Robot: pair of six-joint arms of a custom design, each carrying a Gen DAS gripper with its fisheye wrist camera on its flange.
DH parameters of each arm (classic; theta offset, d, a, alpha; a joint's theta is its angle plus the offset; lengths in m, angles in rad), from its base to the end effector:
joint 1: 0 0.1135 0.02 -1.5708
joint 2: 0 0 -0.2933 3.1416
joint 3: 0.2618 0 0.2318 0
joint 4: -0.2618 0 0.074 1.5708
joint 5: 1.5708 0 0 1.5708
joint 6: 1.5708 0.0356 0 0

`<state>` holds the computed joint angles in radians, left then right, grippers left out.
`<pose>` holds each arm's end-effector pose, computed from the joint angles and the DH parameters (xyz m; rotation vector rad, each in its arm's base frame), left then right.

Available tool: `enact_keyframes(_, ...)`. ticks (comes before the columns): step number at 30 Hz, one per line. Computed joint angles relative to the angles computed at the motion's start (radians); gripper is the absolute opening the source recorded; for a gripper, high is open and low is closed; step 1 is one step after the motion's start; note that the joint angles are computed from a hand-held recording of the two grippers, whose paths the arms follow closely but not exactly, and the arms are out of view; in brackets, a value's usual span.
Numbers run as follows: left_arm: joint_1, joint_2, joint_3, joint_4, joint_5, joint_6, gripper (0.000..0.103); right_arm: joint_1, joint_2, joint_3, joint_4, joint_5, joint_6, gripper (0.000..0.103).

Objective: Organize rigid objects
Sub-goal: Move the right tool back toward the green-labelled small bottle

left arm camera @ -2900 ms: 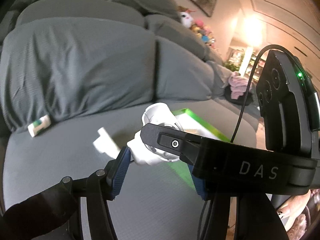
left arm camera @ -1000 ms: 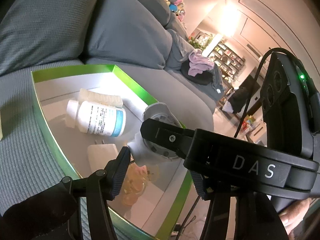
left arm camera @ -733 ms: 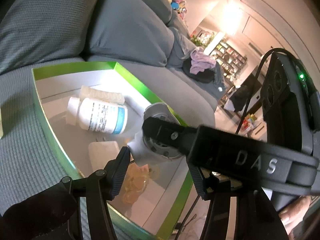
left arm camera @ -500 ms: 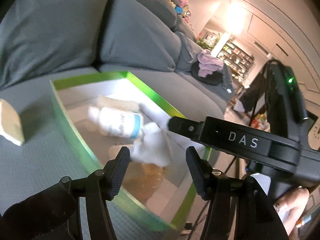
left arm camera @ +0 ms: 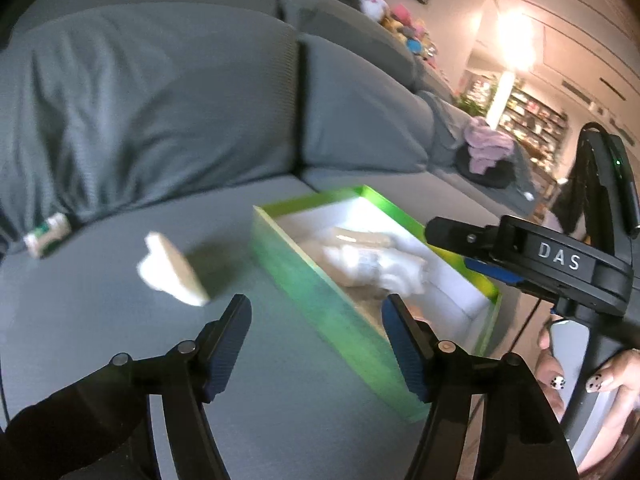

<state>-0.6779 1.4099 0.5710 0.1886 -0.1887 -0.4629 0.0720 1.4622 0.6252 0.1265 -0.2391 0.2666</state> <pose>0.2020 -0.1541 0.2106 0.1358 2.2363 -0.4208 0.2637 0.0275 0.2082 0.0970 2.2952 0.4489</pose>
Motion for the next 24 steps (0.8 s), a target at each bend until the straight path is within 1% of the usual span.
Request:
enact_keyframes(3,0.047,-0.061,-0.029,-0.04,-0.045,0.025,0.078,0.07,0.001,0.012,0.005,0.022,0.025,0.077)
enact_keyframes(7,0.113,-0.131,-0.068,-0.094,-0.118,0.059,0.078,0.173,0.01,0.024,0.009,0.075,0.042,0.081)
enact_keyframes(9,0.167,-0.158,-0.084,-0.116,-0.117,0.073,0.078,0.225,0.024,0.039,0.009,0.112,0.05,0.081)
enact_keyframes(12,0.282,-0.215,-0.116,-0.134,-0.044,0.09,0.078,0.3,0.056,0.068,0.012,0.133,0.077,0.082)
enact_keyframes(13,0.321,-0.23,-0.127,-0.136,-0.018,0.095,0.078,0.332,0.074,0.09,0.0,0.161,0.089,0.083)
enact_keyframes(14,0.353,-0.239,-0.135,-0.137,0.003,0.102,0.078,0.373,0.098,0.118,-0.011,0.217,0.088,0.086)
enact_keyframes(16,0.429,-0.258,-0.145,-0.158,0.042,0.118,0.079,0.433,0.15,0.172,-0.015,0.277,0.072,0.087)
enact_keyframes(19,0.532,-0.265,-0.16,-0.171,0.081,0.151,0.079,0.498,0.245,0.29,-0.087,0.302,0.104,0.087)
enact_keyframes(22,0.626,-0.269,-0.17,-0.181,0.107,0.201,0.079,0.566,0.348,0.417,-0.14,0.373,0.138,0.087)
enact_keyframes(24,0.699,-0.271,-0.176,-0.184,0.142,0.224,0.079,0.604,0.436,0.529,-0.189,0.387,0.163,0.087)
